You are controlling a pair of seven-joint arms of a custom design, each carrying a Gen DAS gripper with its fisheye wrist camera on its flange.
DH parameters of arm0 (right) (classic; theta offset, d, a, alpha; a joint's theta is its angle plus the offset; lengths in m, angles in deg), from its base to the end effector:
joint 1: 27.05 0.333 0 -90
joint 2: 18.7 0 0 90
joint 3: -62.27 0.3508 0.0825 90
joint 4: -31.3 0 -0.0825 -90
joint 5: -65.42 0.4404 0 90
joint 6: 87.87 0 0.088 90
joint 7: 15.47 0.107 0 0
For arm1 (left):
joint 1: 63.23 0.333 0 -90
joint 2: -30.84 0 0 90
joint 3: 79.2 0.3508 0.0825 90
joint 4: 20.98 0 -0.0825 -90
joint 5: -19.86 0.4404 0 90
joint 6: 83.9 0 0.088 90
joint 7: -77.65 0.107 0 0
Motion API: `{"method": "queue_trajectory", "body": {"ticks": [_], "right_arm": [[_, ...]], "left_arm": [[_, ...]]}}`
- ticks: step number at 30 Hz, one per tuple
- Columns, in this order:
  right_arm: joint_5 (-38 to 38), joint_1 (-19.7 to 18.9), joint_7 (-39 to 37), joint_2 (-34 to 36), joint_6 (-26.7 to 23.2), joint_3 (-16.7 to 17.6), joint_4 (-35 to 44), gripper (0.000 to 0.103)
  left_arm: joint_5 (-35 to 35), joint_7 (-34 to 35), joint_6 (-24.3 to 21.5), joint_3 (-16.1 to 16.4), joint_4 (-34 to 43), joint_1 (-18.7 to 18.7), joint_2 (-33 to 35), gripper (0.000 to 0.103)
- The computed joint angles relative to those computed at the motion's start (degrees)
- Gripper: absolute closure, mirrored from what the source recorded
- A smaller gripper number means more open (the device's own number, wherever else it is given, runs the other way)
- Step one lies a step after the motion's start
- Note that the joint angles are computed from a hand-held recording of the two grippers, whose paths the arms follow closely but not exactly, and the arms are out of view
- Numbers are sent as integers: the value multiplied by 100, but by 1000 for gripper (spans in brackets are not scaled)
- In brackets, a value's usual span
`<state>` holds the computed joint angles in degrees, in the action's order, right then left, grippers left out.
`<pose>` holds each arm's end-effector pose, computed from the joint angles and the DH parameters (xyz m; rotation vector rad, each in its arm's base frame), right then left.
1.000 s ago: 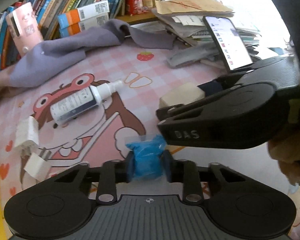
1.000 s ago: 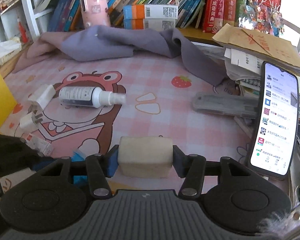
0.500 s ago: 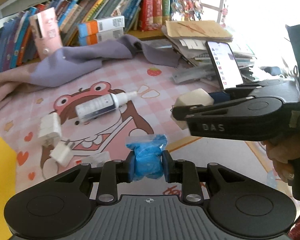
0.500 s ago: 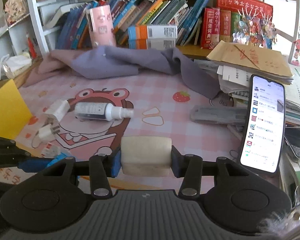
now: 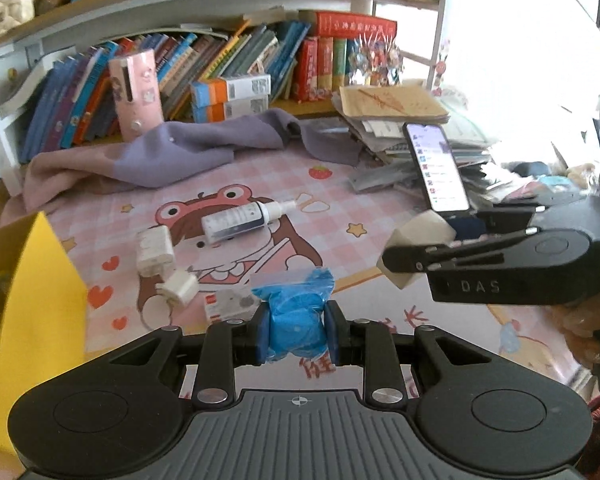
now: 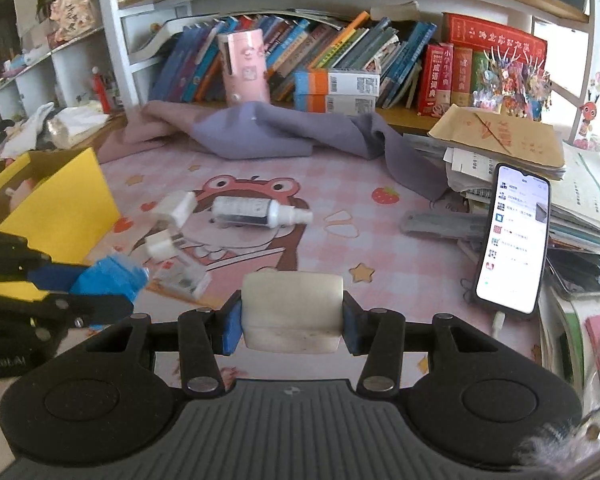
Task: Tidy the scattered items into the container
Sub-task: 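Lift the blue cloth and soap bar and carry them toward the yellow box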
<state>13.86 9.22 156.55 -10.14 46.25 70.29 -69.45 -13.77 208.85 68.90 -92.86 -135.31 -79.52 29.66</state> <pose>0.5156 0.4783 0.5459 -1.5714 1.8421 -0.7491 0.5681 -0.3098 0.5571 -0.9986 2.5061 -1.0763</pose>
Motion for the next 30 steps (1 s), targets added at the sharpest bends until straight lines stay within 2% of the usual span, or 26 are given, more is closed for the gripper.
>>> {"method": "queue_trajectory", "body": {"ticks": [4,14,22,30], "right_arm": [[-110,214,333,11,-343,110,156,58],[-297,920,653,534,-1453,205,1088,58],[-82,1695,192,1446,-2063,48,2410,58],[172,2545,-58,2514,-2582,-387,3987,58]], "left_arm": [[-687,491,-249,179,-250,32,-392,77],[-1700,1769,-707,750,-1008,4,-1242,77],[-1844,1967,-1196,1224,-1662,233,-1961,77],[-1701,2243,-1647,1623,-2068,540,-2433,77]]}}
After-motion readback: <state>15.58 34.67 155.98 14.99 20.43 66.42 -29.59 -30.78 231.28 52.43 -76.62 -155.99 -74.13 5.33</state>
